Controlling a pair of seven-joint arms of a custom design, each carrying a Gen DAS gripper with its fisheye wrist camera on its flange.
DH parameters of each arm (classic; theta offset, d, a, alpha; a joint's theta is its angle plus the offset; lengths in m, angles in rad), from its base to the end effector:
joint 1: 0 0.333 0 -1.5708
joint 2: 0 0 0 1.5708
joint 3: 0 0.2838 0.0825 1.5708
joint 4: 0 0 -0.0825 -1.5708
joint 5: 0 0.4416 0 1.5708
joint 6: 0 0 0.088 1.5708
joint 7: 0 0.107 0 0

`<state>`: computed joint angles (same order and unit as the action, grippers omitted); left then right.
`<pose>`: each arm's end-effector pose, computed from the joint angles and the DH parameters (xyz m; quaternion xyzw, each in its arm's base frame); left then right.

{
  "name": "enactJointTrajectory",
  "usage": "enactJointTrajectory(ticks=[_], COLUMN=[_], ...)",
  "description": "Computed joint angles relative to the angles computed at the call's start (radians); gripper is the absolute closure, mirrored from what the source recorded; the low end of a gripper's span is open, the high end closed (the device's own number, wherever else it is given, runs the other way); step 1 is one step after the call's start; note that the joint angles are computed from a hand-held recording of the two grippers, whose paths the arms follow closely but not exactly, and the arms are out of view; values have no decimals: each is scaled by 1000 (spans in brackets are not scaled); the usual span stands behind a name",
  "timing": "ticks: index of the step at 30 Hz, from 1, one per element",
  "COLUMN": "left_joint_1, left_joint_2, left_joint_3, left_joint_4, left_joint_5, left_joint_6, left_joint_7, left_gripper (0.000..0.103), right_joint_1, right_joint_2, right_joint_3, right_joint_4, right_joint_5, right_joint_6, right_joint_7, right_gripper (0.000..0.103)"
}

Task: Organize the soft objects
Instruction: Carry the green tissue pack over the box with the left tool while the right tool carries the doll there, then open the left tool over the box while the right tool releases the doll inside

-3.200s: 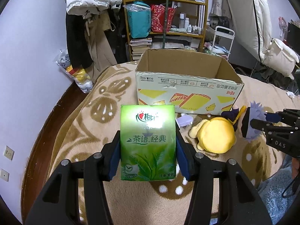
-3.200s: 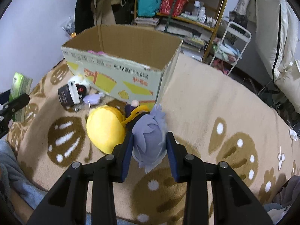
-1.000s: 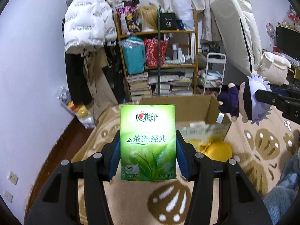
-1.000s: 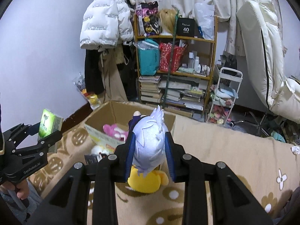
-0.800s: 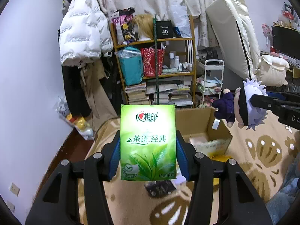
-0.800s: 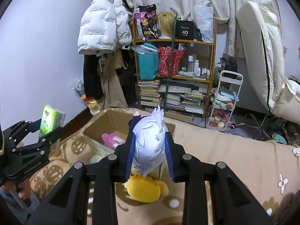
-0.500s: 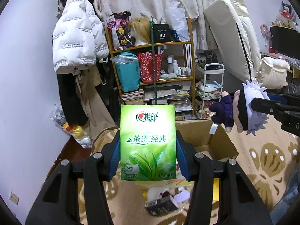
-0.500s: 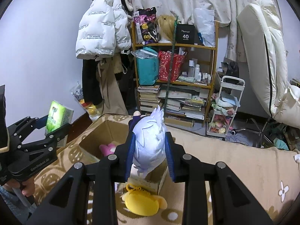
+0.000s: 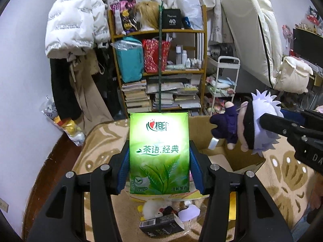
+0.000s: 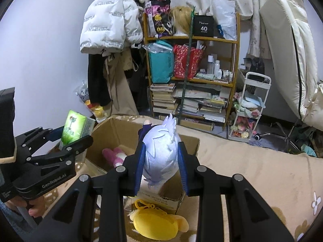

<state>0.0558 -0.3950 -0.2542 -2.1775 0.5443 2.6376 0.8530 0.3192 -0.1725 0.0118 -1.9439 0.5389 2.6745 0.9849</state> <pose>0.5409 -0.1378 0.5983 -0.6652 0.5851 -0.2794 0.3702 0.5907 0.1870 0.6183 -0.7698 0.4313 -0.2041 0.4240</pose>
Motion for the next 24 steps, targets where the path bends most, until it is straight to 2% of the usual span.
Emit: enactJointTrajectory(ticks=[6, 7, 9, 14, 20, 24], left_joint_1=[-18, -21, -16, -13, -23, -21], left_joint_2=[38, 41, 43, 30, -7, -56], left_joint_3=[16, 20, 19, 17, 17, 10], left_joint_4=[14, 15, 16, 7, -7, -25], left_joint_5=[-36, -45, -41, -27, -47, -48], left_joint_6=[-12, -14, -14, -29, -108, -150], left_joint_7=[28, 31, 21, 8, 25, 15], left_gripper=[50, 48, 36, 29, 24, 13], right_joint_1=[3, 2, -1, -12, -19, -18], right_joint_2=[20, 22, 28, 41, 29, 14], right_joint_3=[0, -1, -3, -4, 0, -4], right_joint_4=[-9, -9, -6, 4, -10, -19], right_joint_5=[28, 35, 48, 83, 112, 123], right_joint_6=[5, 1, -12, -55, -67, -77], right_joint_7=[-19, -22, -26, -33, -53, -59], right_gripper=[69, 69, 68, 64, 63, 63])
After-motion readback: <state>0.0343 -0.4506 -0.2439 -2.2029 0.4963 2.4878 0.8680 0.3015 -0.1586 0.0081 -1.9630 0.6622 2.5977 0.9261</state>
